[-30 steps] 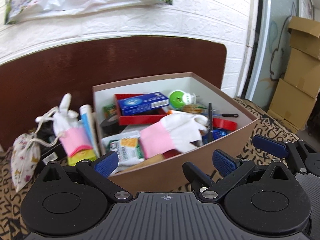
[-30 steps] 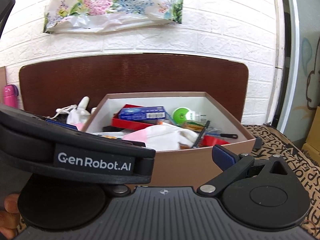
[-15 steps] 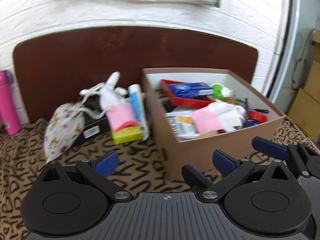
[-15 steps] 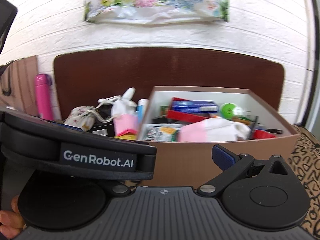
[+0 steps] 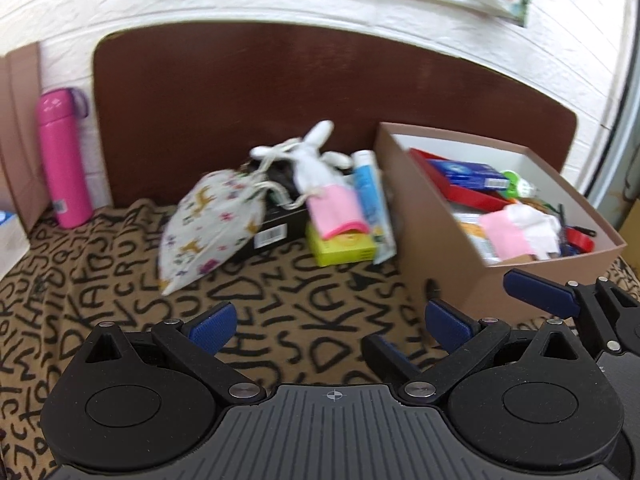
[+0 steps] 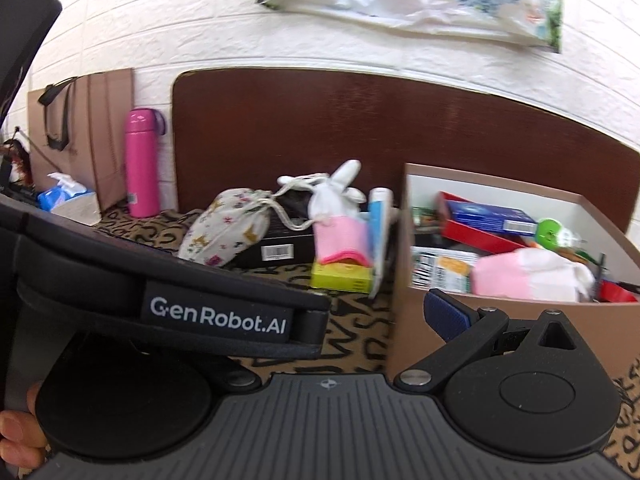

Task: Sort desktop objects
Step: 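Withdraw the left tool and reach toward the floral drawstring bag, then close the left tool on the floral drawstring bag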

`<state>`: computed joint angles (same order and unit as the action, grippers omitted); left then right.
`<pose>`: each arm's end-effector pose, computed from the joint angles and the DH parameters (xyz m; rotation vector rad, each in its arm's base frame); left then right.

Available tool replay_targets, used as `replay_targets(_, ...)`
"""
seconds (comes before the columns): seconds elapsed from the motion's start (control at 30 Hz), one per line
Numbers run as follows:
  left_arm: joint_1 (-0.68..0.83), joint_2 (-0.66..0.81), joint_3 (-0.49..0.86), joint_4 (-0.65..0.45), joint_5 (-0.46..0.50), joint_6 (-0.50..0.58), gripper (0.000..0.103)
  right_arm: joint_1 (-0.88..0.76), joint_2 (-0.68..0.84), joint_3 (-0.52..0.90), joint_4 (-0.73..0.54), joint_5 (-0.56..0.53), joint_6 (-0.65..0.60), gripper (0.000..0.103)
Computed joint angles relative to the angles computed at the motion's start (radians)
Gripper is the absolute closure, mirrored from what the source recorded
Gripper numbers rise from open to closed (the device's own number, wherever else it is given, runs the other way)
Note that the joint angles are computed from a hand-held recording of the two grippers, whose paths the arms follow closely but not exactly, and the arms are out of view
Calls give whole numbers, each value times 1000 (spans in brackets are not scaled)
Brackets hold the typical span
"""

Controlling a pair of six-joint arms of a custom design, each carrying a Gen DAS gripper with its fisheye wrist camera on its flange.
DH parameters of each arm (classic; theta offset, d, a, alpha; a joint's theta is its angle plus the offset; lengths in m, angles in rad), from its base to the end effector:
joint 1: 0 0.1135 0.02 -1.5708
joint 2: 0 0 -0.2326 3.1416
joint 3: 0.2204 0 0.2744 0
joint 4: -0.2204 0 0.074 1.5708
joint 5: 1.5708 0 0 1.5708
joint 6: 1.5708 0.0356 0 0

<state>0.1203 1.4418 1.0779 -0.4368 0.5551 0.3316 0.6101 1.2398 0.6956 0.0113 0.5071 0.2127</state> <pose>0.3341 0.0215 0.2301 0.4946 2.2056 -0.4196 0.2518 0.1549 0.1928 -0.1051 2.0283 -0.0183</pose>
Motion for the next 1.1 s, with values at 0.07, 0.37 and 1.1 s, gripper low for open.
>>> replay_targets(0.07, 28, 45, 30, -3, 14, 2, 0, -2, 48, 26, 14, -14, -5, 0)
replay_targets(0.37, 104, 288, 240, -10, 16, -47, 0, -29, 282, 164, 86, -104, -58, 0)
replay_targets(1.1, 63, 834, 962, -275, 66, 29, 10, -141, 720, 558, 241, -320, -210, 2)
